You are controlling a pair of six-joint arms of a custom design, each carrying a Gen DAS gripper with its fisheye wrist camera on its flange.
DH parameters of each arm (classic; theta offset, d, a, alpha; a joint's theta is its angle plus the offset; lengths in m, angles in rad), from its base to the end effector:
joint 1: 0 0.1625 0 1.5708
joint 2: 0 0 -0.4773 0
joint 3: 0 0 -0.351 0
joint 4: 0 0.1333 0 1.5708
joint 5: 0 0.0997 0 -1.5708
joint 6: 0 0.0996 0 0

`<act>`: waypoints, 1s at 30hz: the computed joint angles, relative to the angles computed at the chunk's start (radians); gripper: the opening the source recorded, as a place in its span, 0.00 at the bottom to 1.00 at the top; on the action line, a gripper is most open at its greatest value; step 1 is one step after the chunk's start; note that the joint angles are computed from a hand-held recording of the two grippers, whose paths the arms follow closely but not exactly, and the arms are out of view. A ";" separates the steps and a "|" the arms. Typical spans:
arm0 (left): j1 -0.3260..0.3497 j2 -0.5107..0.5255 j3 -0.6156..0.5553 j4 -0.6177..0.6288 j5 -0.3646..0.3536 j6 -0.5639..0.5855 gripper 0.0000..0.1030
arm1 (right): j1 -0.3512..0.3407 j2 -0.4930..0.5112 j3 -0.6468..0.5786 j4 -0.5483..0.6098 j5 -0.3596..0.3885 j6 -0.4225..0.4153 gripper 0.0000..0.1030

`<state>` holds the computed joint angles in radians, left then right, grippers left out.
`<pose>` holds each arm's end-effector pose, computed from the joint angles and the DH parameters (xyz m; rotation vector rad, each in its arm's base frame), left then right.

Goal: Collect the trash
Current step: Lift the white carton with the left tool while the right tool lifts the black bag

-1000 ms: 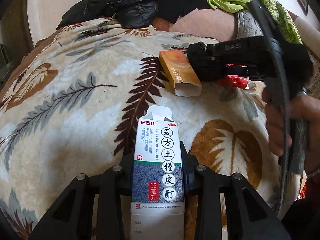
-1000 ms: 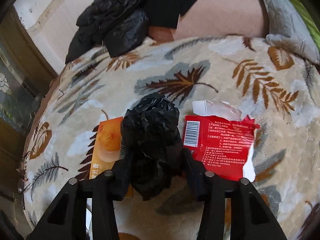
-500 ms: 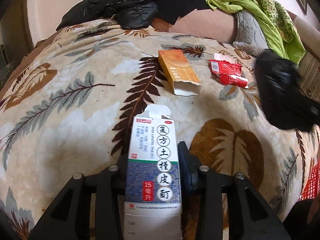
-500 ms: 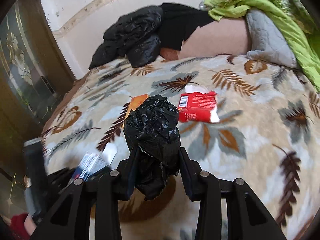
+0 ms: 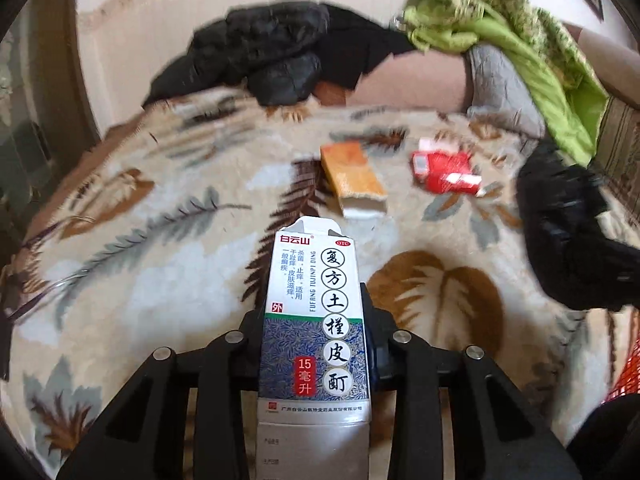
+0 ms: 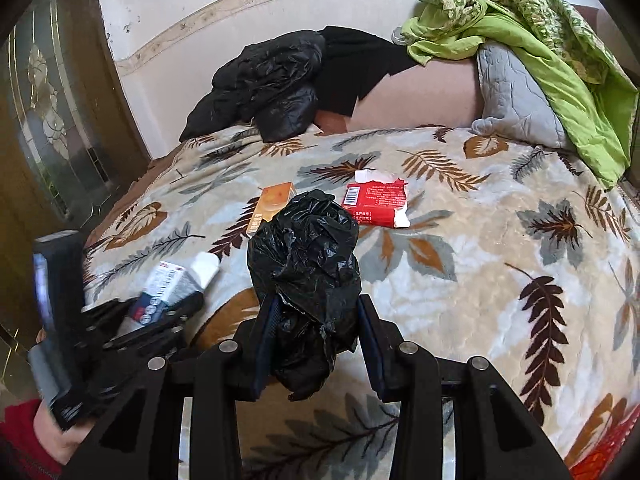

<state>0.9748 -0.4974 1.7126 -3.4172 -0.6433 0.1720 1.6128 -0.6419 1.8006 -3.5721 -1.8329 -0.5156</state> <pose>-0.1928 -0.6636 0.0718 0.4899 2.1690 -0.9315 0.1352 -0.6559 0.1370 0.5491 -2.4580 1.0175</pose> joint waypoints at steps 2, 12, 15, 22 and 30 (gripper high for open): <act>-0.020 -0.005 0.033 -0.049 0.018 0.010 0.32 | 0.006 0.005 0.008 -0.024 -0.005 -0.022 0.41; -0.050 0.025 0.052 -0.268 0.113 0.158 0.32 | 0.016 0.018 0.021 -0.078 -0.017 -0.058 0.41; -0.048 0.021 0.054 -0.274 0.119 0.155 0.32 | 0.014 0.015 0.025 -0.084 -0.020 -0.049 0.41; -0.049 0.021 0.055 -0.295 0.122 0.179 0.32 | 0.016 0.013 0.025 -0.080 -0.028 -0.045 0.41; -0.047 0.021 0.051 -0.269 0.131 0.159 0.32 | 0.016 0.015 0.019 -0.064 -0.020 -0.047 0.41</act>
<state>0.9278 -0.4765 1.7631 -3.6862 -0.5121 0.3313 1.6289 -0.6266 1.8193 -3.6362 -1.8532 -0.5623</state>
